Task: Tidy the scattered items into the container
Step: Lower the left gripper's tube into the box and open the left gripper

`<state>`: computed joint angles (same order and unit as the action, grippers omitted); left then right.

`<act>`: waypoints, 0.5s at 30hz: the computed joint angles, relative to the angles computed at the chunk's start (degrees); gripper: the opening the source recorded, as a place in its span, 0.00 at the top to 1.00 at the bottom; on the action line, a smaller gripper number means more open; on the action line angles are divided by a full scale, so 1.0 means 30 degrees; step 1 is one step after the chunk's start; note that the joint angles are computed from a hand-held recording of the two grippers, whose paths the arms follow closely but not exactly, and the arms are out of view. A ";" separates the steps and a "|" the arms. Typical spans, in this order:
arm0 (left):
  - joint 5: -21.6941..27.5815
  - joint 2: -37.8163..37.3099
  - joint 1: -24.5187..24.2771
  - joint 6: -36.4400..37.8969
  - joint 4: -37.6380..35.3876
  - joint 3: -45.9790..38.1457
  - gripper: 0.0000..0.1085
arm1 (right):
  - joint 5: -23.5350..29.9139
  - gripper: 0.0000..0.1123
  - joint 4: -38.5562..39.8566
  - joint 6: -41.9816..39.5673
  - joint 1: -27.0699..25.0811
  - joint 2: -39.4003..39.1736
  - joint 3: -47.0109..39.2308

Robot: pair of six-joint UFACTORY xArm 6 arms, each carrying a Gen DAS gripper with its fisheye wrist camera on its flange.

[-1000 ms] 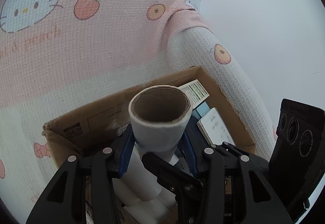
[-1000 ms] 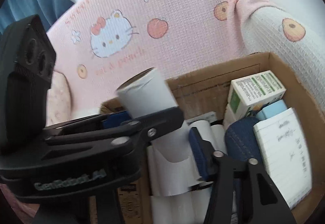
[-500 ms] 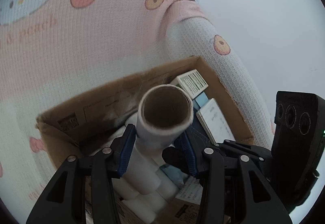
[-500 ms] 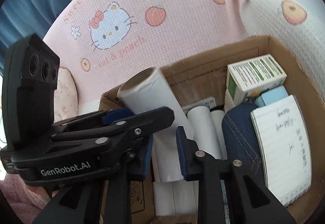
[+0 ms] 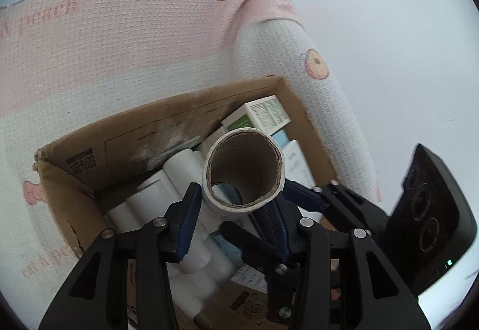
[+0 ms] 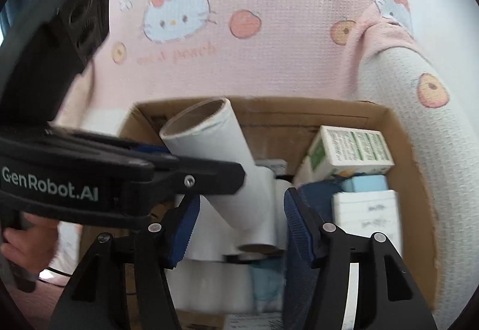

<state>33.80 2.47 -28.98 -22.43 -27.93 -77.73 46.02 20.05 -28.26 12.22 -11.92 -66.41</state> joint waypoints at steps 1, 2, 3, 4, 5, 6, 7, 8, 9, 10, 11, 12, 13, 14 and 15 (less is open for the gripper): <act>-0.0101 -0.0021 -0.0003 -0.0085 -0.0137 0.0029 0.56 | 0.0111 0.50 0.0533 -0.0358 -0.0057 0.0156 -0.0177; -0.0305 -0.0114 -0.0021 -0.0226 -0.0182 0.0161 0.56 | 0.0172 0.50 0.0911 -0.0664 -0.0008 0.0418 -0.0450; -0.0575 -0.0194 -0.0045 -0.0185 -0.0356 0.0295 0.56 | 0.0083 0.50 0.1110 -0.0906 0.0105 0.0668 -0.0675; -0.0742 -0.0217 -0.0037 -0.0208 -0.0396 0.0319 0.56 | -0.0058 0.50 0.1376 -0.1296 0.0166 0.0811 -0.0759; -0.0955 -0.0307 -0.0061 -0.0766 0.0270 0.0440 0.56 | -0.0075 0.50 0.1568 -0.1569 0.0246 0.1076 -0.1010; -0.1237 -0.0409 -0.0063 -0.1058 0.0657 0.0595 0.56 | 0.0032 0.50 0.1706 -0.1650 0.0299 0.1369 -0.1355; -0.1299 -0.0348 -0.0042 -0.1227 0.0813 0.0518 0.56 | 0.0192 0.50 0.1887 -0.1657 0.0282 0.1559 -0.1603; -0.1328 -0.0371 0.0018 -0.1393 0.0871 0.0541 0.56 | 0.0405 0.50 0.2039 -0.1663 0.0273 0.1769 -0.1877; -0.1326 -0.0391 0.0097 -0.1500 0.0714 0.0590 0.56 | 0.0645 0.51 0.2040 -0.1714 0.0300 0.1966 -0.2141; -0.1316 -0.0350 0.0151 -0.1611 0.0608 0.0564 0.56 | 0.0798 0.52 0.1889 -0.1711 0.0356 0.2102 -0.2314; -0.1345 -0.0326 0.0225 -0.1805 0.0604 0.0571 0.56 | 0.0907 0.55 0.1735 -0.1694 0.0402 0.2217 -0.2452; -0.1375 -0.0338 0.0254 -0.1906 0.0614 0.0608 0.56 | 0.1076 0.56 0.1693 -0.1715 0.0399 0.2347 -0.2609; -0.1290 -0.0324 0.0232 -0.1975 0.0801 0.0554 0.56 | 0.1335 0.56 0.1820 -0.1726 0.0327 0.2472 -0.2783; -0.1080 -0.0263 0.0177 -0.2329 0.1434 0.0387 0.56 | 0.1746 0.56 0.2035 -0.1756 0.0190 0.2585 -0.2997; -0.0858 -0.0250 0.0106 -0.2642 0.2044 0.0281 0.56 | 0.2361 0.57 0.2257 -0.1708 0.0001 0.2747 -0.3303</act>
<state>31.23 1.72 -28.66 -30.35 -21.80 -76.89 53.10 26.82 -33.38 12.22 -3.68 -76.32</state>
